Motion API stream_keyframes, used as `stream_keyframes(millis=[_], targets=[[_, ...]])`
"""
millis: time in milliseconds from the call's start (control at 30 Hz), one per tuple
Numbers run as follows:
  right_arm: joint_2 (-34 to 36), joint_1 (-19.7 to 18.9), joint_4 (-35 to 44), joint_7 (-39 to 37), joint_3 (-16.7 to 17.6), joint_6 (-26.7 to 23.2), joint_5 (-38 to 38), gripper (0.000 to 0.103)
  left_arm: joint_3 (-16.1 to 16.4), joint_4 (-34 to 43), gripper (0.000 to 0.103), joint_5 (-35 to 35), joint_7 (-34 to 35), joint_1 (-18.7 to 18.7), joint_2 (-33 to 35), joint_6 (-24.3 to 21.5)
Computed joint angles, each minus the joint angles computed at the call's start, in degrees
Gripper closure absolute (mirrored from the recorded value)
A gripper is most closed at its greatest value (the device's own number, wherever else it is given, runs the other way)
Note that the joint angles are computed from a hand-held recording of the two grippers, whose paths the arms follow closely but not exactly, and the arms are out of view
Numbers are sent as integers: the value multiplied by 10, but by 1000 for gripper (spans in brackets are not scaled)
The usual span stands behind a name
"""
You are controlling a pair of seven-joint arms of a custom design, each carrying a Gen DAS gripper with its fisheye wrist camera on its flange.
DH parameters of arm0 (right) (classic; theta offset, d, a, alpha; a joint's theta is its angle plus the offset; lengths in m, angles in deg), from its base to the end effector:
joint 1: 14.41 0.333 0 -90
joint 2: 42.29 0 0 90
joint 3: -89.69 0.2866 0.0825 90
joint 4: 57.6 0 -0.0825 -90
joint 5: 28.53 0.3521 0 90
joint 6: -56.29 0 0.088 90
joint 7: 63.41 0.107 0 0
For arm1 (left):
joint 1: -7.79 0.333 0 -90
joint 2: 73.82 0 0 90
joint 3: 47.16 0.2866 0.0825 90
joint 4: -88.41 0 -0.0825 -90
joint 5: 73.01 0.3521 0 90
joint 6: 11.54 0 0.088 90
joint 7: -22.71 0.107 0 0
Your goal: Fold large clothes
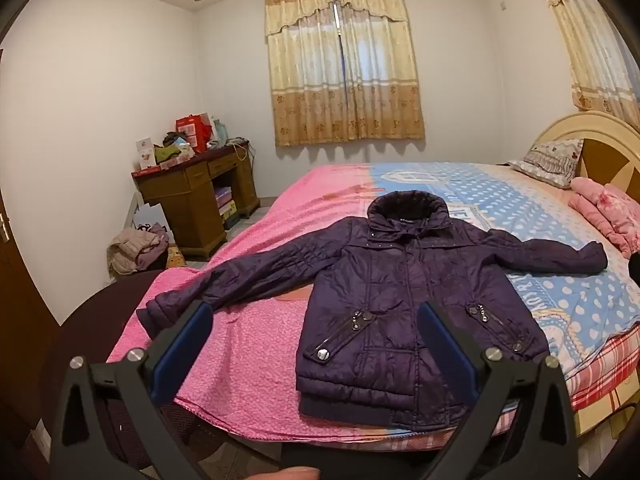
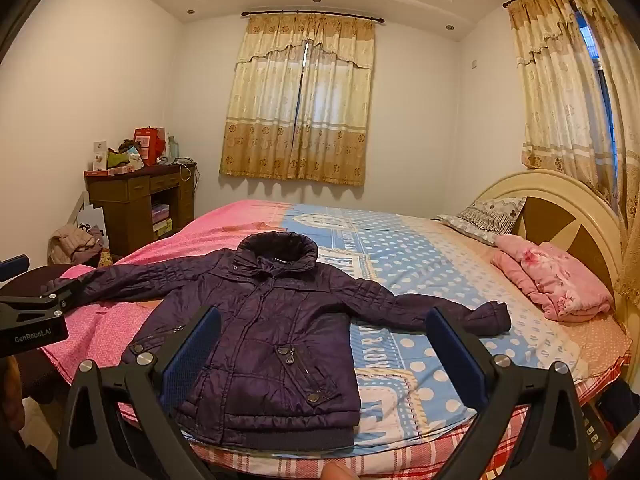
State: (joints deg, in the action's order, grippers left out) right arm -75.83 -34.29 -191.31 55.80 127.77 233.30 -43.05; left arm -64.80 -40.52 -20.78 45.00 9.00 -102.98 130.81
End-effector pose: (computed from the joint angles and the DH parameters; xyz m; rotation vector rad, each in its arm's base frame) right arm 0.3900 0.2236 0.6259 -1.5789 1.2713 -1.0552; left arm 0.4114 -0.1515 0.6118 -1.6997 1.2213 -0.6622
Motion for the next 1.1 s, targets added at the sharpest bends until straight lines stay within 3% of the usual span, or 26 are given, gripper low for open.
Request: stream_keyframes(millis=[500,1100], targets=[[1,12,4,0,-9,-12,-6,1,4,-2,0,4,0,-5,2,-5],[3,-3,0,16,5,-6,-16,1,2,-1,0,4,1,-1,4,-3]])
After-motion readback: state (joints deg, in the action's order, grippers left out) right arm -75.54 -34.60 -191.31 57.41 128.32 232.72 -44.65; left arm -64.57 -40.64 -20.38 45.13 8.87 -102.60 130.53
